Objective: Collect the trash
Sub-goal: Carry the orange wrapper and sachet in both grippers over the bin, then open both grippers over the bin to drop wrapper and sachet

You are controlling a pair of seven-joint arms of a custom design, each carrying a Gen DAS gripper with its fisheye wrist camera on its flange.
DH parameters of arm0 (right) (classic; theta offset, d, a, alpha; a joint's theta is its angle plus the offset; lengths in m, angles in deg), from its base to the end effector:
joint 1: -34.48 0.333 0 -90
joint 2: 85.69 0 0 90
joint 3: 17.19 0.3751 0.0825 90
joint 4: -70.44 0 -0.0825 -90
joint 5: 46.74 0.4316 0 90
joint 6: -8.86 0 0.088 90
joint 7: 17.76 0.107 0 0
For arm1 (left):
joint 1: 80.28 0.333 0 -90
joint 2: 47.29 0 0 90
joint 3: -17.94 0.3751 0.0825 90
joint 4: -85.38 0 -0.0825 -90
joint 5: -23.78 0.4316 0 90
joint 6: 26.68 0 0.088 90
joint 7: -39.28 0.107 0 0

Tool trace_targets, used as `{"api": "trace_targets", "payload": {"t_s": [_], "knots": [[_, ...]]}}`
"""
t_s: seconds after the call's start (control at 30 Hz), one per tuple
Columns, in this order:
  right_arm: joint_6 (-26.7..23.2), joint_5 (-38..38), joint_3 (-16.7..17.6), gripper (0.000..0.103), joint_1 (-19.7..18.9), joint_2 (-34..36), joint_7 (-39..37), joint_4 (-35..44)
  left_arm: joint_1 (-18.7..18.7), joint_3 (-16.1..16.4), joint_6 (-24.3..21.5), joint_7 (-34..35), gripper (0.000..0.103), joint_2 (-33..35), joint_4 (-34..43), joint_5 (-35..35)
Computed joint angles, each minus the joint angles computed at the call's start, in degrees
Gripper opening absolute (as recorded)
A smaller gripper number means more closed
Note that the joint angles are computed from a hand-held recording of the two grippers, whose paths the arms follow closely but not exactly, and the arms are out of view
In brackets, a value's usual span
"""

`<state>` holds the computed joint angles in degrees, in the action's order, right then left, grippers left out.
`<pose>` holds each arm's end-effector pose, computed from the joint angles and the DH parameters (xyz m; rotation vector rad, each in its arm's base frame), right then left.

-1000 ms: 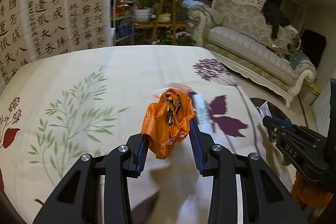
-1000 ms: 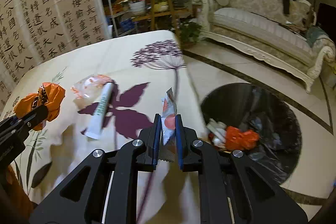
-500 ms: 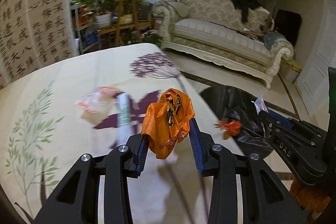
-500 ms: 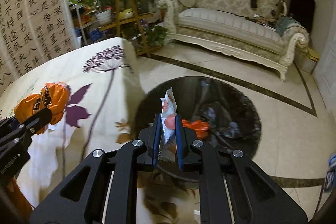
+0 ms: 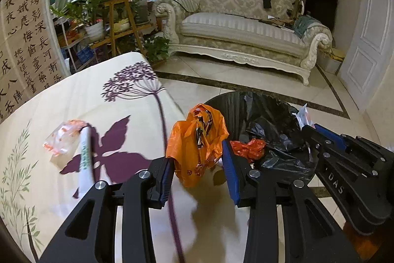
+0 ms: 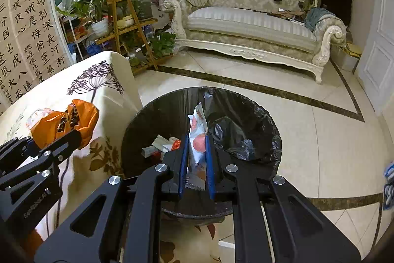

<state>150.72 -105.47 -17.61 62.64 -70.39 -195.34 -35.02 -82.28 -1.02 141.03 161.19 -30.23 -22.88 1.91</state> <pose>0.6283 0.3339 0.4538 -1.3718 2.0818 -0.8577 0.6896 -0.2143 0.4699 -1.2982 2.2623 -0.9585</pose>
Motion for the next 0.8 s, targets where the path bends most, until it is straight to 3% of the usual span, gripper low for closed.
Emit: {"api": "trace_targets", "payload": {"t_s": [0.3, 0.4, 0.53, 0.7, 0.8], "knots": [[2.00, 0.94, -0.84, 0.014, -0.78, 1.11, 0.34, 0.04, -3.45, 2.23, 0.78, -4.20, 0.039, 2.91, 2.82, 7.61], [3.50, 1.88, -1.19, 0.015, -1.33, 1.36, -0.05, -0.18, -4.24, 2.79, 0.53, -5.80, 0.042, 3.86, 3.67, 9.87], [4.06, 2.00, -1.78, 0.024, -1.28, 1.39, 1.16, -0.62, -4.63, 3.25, 0.49, -7.68, 0.056, 4.17, 3.81, 11.99], [3.73, 2.08, -1.81, 0.025, -1.28, 0.94, 1.84, -1.25, -4.14, 2.86, 0.59, -9.23, 0.061, 3.99, 3.67, 12.69], [2.92, 1.53, -1.82, 0.034, -1.12, 0.63, 2.28, -1.40, -4.24, 3.04, 0.73, -10.20, 0.065, 3.81, 3.48, 13.20]]}}
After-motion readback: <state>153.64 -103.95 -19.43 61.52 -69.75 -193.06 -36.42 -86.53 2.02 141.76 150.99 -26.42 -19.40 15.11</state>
